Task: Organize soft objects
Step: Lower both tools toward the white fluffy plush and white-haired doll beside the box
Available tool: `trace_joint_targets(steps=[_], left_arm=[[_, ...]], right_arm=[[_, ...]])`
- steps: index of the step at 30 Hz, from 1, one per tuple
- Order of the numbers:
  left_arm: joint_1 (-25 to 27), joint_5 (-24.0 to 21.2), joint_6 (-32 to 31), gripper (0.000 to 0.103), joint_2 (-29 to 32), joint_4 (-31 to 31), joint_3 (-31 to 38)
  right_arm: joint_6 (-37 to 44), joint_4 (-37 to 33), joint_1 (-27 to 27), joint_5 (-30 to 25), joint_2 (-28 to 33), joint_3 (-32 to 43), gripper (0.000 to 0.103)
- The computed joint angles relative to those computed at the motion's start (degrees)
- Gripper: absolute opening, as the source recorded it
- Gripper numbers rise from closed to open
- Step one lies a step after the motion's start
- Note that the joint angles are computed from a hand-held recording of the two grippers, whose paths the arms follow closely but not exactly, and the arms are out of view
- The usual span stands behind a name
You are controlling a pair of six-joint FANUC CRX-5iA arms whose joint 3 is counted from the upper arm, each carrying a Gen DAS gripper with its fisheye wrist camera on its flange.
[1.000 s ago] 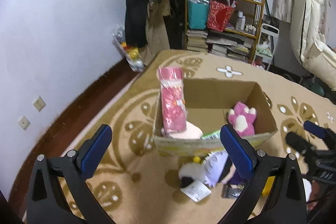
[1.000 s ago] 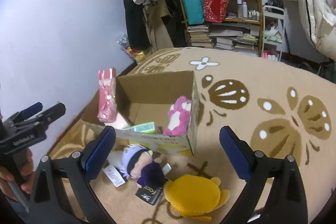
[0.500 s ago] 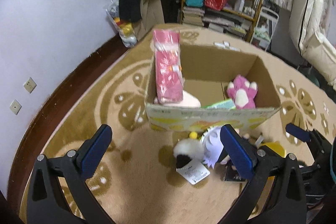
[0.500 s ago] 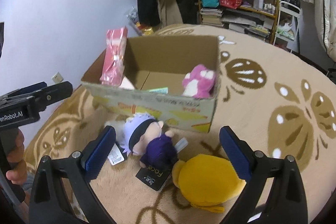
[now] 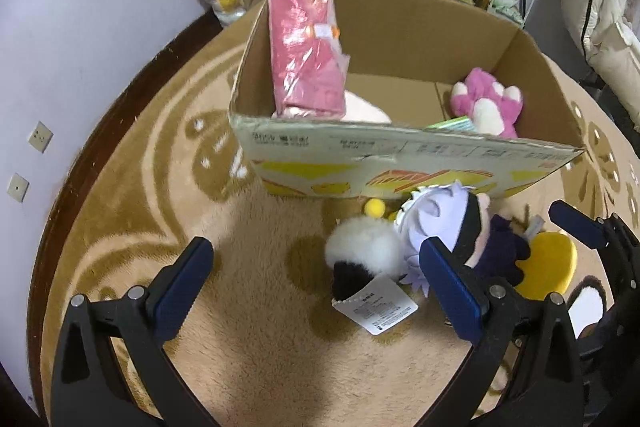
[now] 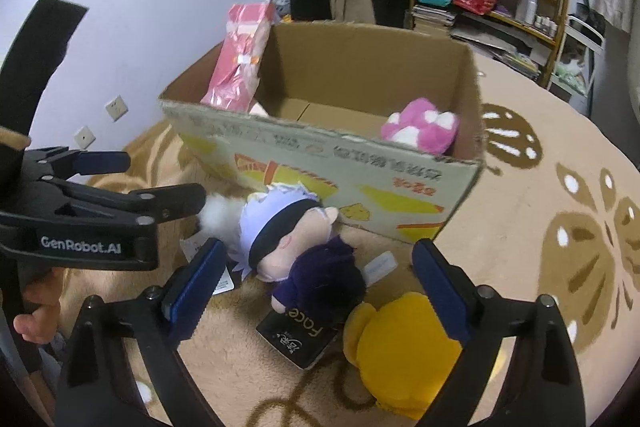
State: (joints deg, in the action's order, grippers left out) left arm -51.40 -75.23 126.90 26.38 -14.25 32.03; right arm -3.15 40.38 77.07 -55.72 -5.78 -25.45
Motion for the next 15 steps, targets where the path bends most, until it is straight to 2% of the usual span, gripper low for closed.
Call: trace_joint_targets(steps=[8,11,15], left_arm=[[1.04,-1.47,-0.32,0.102,1.85,1.57,1.04],[1.41,-1.59,-0.81,0.102,2.44,2.26,1.17],[1.79,-1.86,-1.66,0.102,3.38,3.13,1.48]], right_arm=[[3.61,-0.99,-1.15,1.58,2.35,1.04,0.098],[5.32,-1.70,-1.71,2.14,3.11,1.54,0.091],[7.16,-2.51,-2.28,2.73,4.10,2.14,0.090]])
